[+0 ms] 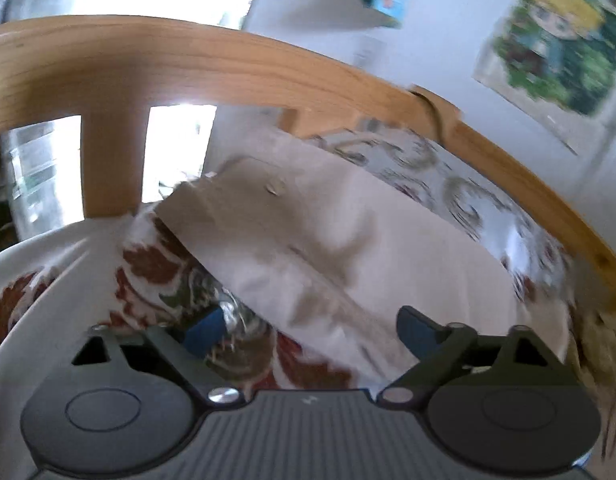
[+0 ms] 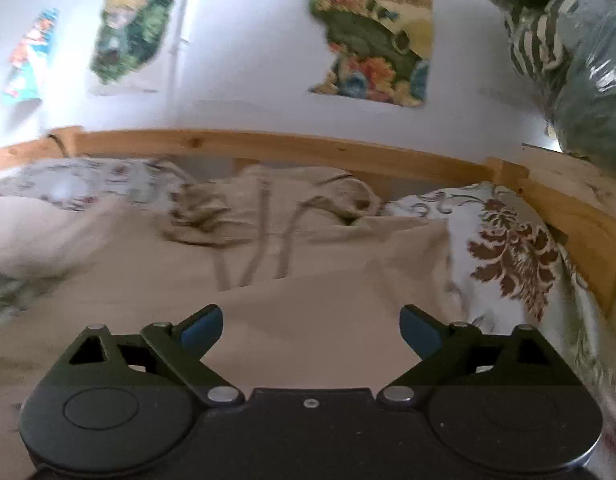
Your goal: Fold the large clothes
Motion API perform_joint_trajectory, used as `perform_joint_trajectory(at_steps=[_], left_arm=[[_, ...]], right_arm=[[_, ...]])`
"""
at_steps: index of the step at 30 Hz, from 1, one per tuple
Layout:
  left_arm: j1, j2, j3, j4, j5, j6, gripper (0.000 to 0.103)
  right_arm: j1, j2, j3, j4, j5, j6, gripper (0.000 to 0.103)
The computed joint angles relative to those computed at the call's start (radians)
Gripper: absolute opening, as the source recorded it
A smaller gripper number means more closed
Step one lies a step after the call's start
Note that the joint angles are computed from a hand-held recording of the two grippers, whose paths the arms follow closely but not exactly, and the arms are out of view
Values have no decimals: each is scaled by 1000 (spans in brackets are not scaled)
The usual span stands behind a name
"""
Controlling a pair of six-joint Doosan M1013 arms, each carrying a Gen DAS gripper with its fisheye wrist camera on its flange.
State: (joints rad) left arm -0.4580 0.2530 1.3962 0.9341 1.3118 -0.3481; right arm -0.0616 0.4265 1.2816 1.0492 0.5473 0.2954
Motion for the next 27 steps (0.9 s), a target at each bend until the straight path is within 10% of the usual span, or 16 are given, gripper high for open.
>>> perform_joint_trajectory(at_steps=[6, 20, 27], left_arm=[[2, 20, -19, 30, 76, -150, 10], [-84, 46, -81, 300, 142, -15, 0], [-114, 85, -193, 628, -165, 179, 0]], right_arm=[[20, -107, 134, -83, -12, 146, 102], [12, -122, 183, -54, 69, 209, 102], [-2, -123, 194, -29, 48, 185, 101]])
